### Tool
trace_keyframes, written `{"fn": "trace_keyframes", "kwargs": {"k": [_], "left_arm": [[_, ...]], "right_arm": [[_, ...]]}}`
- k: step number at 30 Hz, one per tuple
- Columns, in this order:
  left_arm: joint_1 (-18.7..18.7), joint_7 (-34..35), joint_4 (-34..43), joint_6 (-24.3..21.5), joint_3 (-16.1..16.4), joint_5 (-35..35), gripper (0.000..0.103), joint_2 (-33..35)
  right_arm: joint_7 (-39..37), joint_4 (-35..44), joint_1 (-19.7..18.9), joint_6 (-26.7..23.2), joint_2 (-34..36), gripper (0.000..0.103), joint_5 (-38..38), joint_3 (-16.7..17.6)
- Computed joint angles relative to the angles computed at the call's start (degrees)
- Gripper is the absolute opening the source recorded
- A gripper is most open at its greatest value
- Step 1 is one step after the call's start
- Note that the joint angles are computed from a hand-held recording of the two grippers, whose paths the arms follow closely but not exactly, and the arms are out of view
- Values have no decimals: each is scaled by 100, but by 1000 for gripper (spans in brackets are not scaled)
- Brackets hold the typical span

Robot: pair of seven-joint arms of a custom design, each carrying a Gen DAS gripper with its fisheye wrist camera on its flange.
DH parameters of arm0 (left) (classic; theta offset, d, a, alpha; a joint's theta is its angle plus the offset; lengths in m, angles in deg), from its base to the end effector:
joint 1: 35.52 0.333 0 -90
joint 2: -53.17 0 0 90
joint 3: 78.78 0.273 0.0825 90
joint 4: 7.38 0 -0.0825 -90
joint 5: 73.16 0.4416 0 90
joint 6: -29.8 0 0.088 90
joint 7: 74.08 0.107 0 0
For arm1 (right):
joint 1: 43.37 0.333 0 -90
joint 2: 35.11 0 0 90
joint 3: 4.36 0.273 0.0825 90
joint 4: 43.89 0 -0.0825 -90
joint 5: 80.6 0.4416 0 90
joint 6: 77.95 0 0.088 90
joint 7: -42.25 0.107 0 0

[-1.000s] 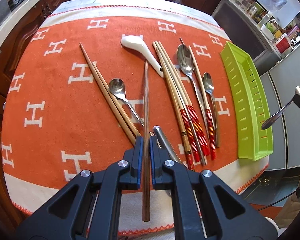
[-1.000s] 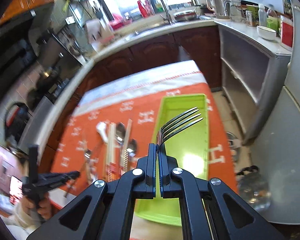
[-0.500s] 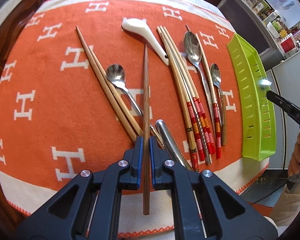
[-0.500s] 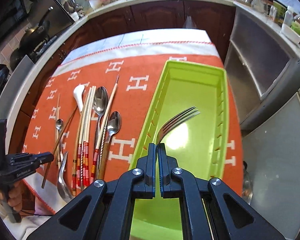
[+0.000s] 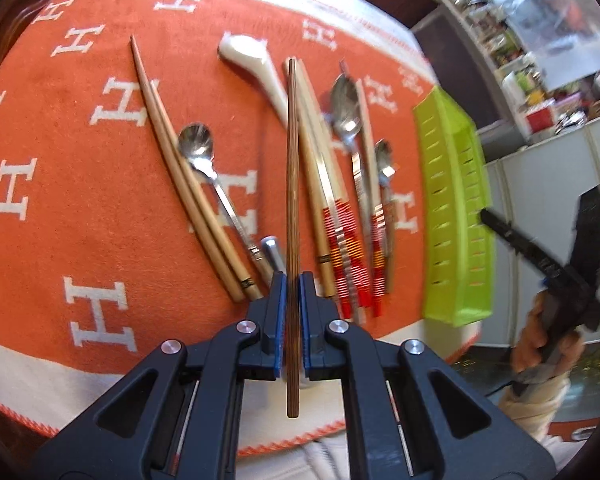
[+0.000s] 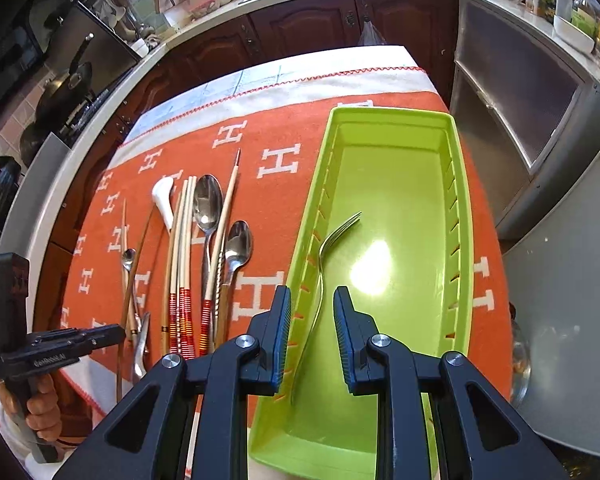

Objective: Organize utensils
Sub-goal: 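Carry the wooden chopstick into the green tray and open the left tool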

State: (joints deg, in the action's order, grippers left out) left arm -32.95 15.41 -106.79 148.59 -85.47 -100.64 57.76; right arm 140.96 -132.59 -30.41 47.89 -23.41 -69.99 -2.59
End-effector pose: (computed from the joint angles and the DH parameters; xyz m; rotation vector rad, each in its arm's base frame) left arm 0.6629 -0.0698 0.4970 2.1589 -1.9180 0.7317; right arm 0.6863 0.1854 0.5269 -1.9153 1.8619 -0.1284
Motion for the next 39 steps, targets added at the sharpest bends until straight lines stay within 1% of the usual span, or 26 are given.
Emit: {"fn": "trace_keyframes", "kwargs": {"k": [6, 10, 14, 18, 21, 26, 31, 34, 38, 39], "left_arm": [[5, 183, -36, 174, 21, -482, 4, -258], [-84, 303, 8, 257, 25, -538, 4, -365], [-227, 258, 195, 294, -35, -331, 4, -301], [-302, 222, 563, 157, -102, -153, 4, -82], [-399, 256, 943, 129, -216, 46, 4, 151], [-613, 199, 1940, -22, -471, 411, 4, 908], [-898, -101, 3072, -295, -678, 951, 4, 1844], [-1076, -443, 3907, -714, -740, 1237, 4, 2531], [-1245, -747, 4557, -1048, -776, 1526, 4, 3101], [-1267, -766, 4604, -1077, -782, 1583, 4, 3162]], "right_arm": [[-35, -268, -54, 123, -235, 22, 230, 9], [-127, -468, -65, 229, -428, 22, 361, 28], [-208, -768, -59, 381, -715, 22, 451, 43], [-235, -1097, -70, 467, -1007, 22, 534, 36], [-139, -1351, -98, 502, -1201, 22, 520, 12], [61, -1839, -179, 641, -1574, 22, 601, -37], [224, -2224, -270, 703, -1839, 22, 660, -80], [331, -2414, -321, 714, -1959, 22, 685, -102], [373, -2564, -364, 746, -2034, 22, 712, -117], [376, -2574, -371, 750, -2035, 22, 715, -119]]}}
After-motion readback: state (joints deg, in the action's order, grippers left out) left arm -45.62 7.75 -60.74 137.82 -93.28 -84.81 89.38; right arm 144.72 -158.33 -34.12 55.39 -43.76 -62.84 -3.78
